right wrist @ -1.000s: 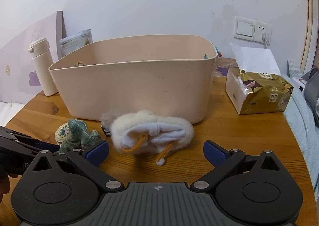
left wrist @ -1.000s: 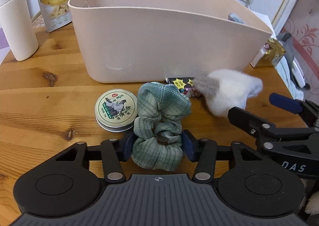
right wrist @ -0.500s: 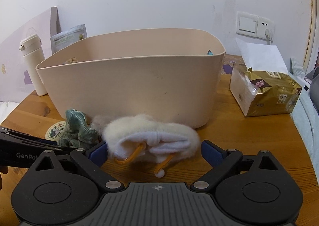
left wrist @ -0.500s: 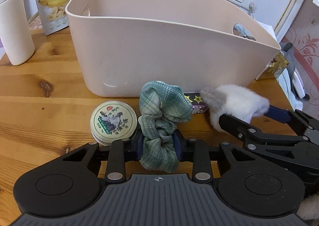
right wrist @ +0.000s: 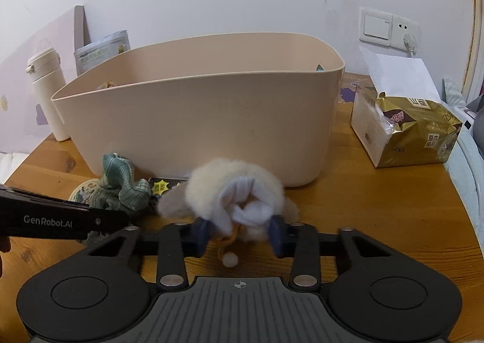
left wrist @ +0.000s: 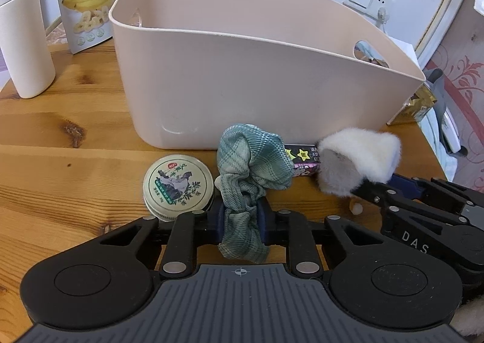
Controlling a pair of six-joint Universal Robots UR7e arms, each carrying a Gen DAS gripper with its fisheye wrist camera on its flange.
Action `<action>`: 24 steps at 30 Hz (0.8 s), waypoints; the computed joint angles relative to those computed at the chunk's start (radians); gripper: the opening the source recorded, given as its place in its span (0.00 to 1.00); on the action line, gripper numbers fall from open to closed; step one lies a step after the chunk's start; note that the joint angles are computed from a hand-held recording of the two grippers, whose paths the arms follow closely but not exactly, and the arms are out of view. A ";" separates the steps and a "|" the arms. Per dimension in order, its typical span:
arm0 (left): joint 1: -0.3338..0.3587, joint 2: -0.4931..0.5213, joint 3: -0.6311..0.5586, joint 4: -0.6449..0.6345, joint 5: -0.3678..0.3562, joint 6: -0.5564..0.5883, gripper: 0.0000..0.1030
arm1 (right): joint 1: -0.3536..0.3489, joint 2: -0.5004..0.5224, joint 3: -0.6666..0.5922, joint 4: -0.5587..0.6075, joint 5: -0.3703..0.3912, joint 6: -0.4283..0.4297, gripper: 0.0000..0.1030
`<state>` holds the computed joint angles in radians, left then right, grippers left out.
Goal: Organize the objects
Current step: 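Grasp the green plaid scrunchie with the left tool while the right tool grasps the white plush toy, then lift both items over the bin and open both tools to release them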
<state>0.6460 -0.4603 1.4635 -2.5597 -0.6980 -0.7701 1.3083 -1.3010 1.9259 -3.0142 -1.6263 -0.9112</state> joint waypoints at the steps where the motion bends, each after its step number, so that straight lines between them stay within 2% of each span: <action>1: -0.001 -0.001 0.003 -0.001 0.001 0.000 0.20 | -0.001 -0.004 0.003 0.001 0.002 0.000 0.28; 3: -0.007 -0.010 0.020 -0.009 0.004 -0.002 0.20 | -0.002 -0.014 0.010 0.008 0.008 -0.004 0.23; 9: -0.025 -0.028 0.050 -0.026 0.024 -0.005 0.20 | -0.005 -0.045 0.044 0.005 0.023 -0.019 0.19; 18: -0.058 -0.070 0.114 -0.063 0.054 -0.014 0.20 | -0.007 -0.099 0.089 -0.016 0.042 -0.027 0.18; 24: -0.084 -0.092 0.140 -0.094 0.100 0.017 0.20 | -0.010 -0.137 0.113 -0.043 0.067 -0.026 0.18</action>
<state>0.5624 -0.5522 1.6038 -2.6532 -0.5975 -0.7535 1.2985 -1.4379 2.0390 -3.0574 -1.5590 -0.9367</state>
